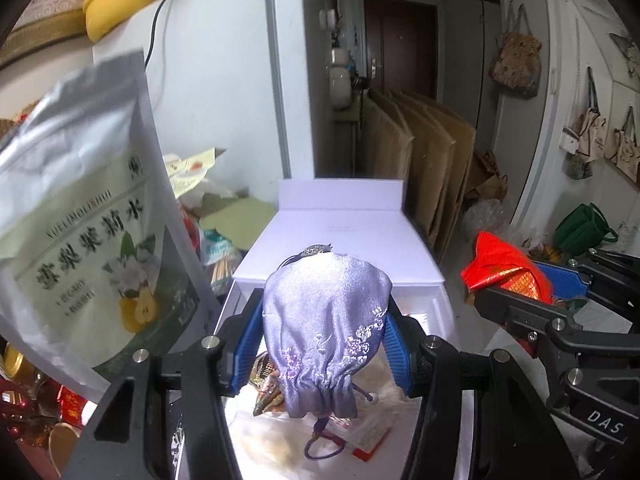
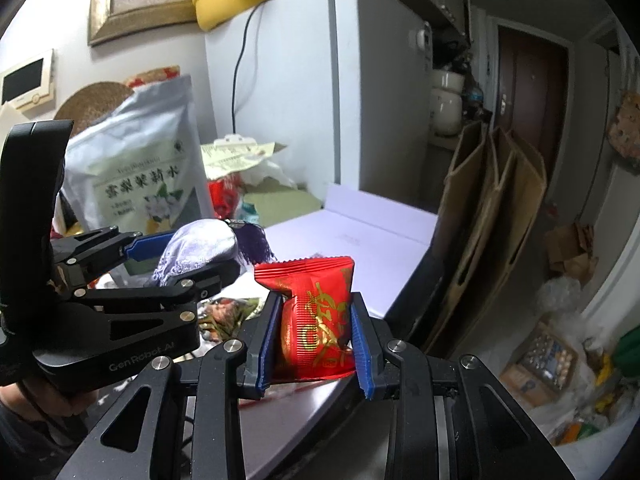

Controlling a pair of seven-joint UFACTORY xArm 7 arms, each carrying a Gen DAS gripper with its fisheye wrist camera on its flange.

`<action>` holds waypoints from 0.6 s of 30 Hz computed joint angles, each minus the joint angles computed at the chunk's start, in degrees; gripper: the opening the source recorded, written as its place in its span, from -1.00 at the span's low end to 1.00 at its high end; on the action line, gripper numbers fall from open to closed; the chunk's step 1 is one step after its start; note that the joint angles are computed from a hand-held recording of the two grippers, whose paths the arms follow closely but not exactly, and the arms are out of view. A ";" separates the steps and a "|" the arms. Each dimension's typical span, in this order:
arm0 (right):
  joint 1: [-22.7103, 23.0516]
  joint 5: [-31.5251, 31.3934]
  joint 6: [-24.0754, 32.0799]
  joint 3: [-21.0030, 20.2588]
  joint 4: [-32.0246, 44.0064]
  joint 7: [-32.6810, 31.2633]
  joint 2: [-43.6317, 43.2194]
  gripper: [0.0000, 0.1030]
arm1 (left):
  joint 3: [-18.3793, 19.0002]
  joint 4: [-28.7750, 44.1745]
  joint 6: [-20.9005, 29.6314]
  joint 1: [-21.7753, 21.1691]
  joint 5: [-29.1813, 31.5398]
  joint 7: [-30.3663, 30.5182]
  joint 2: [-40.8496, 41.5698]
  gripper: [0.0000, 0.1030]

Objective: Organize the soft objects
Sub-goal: 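Lift and carry the pouch and red packet over the lavender box, then lower into the box and open the left tool while the right tool releases the red packet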

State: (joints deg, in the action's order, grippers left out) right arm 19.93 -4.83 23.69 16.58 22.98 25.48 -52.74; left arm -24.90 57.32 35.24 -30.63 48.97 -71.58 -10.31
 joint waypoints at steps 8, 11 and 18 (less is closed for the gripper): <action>-0.26 0.16 -4.50 -0.56 0.03 -0.28 6.89 -0.37 | 2.27 -0.60 -1.33 0.24 -1.72 1.97 3.10 0.05; -0.16 0.39 -5.62 -1.08 0.44 -0.45 9.46 -0.37 | 3.21 0.19 -1.16 -0.10 -1.81 2.36 5.28 0.05; 0.59 1.99 -6.56 -3.19 2.18 -1.46 15.49 -0.37 | 5.95 0.77 -1.55 -1.78 -3.44 4.21 8.85 0.05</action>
State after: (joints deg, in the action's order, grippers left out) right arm 20.51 -2.83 17.12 13.39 25.16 24.02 -37.25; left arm -18.95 58.10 33.69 -32.41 45.53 -67.37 -1.46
